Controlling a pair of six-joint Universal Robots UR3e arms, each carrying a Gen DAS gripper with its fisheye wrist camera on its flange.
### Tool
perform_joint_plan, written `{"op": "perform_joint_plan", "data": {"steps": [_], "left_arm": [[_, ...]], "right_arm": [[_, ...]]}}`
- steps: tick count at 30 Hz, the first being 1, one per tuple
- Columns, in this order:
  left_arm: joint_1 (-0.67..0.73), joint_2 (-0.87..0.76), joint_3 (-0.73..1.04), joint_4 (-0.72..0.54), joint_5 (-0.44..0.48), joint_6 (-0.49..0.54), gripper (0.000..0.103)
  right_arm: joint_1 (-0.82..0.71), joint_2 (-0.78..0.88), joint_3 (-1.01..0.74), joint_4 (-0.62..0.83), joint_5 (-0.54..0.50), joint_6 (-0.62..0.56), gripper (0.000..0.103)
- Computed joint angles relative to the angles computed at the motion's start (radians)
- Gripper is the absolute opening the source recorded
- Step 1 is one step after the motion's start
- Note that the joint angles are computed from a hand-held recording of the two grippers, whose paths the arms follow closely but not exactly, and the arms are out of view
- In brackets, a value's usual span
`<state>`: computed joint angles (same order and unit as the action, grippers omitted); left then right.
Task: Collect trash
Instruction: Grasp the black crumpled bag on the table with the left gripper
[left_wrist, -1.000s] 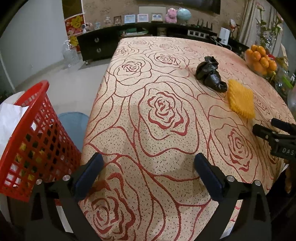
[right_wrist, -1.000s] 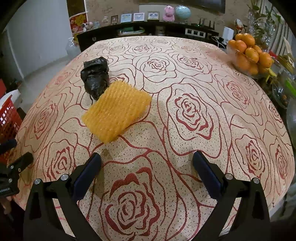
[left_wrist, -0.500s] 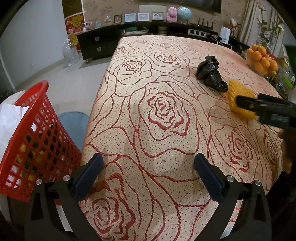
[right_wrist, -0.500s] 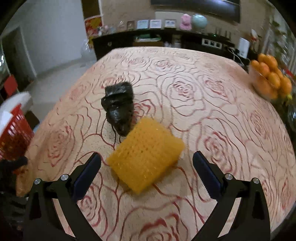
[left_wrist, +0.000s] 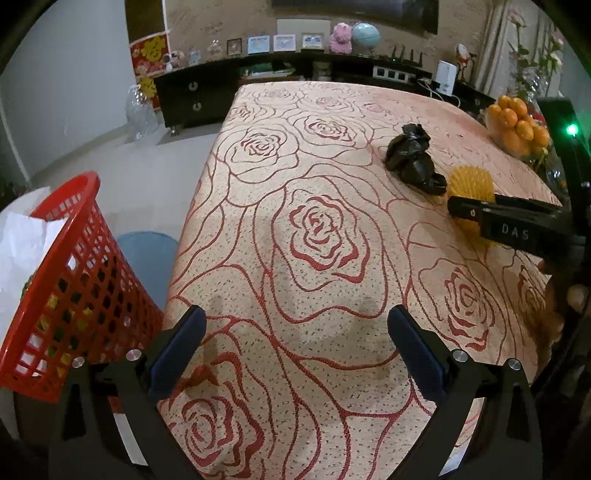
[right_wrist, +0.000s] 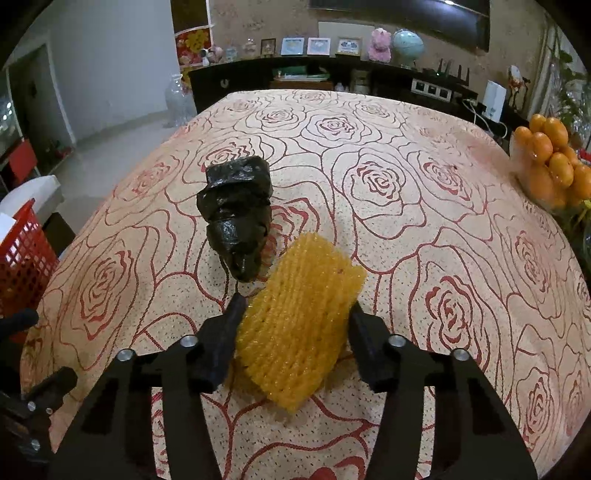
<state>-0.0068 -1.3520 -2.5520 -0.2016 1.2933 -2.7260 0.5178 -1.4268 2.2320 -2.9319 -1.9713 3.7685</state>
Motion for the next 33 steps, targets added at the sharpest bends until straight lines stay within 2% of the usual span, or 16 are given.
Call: {"op": "perform_joint_plan", "data": {"steps": [6, 13, 19, 26, 33], "left_arm": [[-0.01, 0.001, -0.016, 0.04, 0.002, 0.005, 0.095], [0.025, 0.035, -0.012, 0.02, -0.036, -0.001, 0.095], [0.021, 0.055, 0.041, -0.028, -0.049, -0.025, 0.095], [-0.105, -0.107, 0.221, -0.004, 0.018, -0.104, 0.095], [-0.302, -0.368, 0.484, 0.004, 0.113, -0.187, 0.095]], "right_arm": [[-0.012, -0.067, 0.058, -0.019, 0.026, 0.037, 0.035], [0.007, -0.166, 0.117, -0.034, 0.017, 0.076, 0.035], [0.031, -0.236, 0.127, 0.039, -0.041, 0.119, 0.035], [0.031, -0.295, 0.14, 0.093, -0.077, 0.143, 0.035], [-0.005, -0.379, 0.187, 0.134, -0.075, 0.165, 0.035]]}}
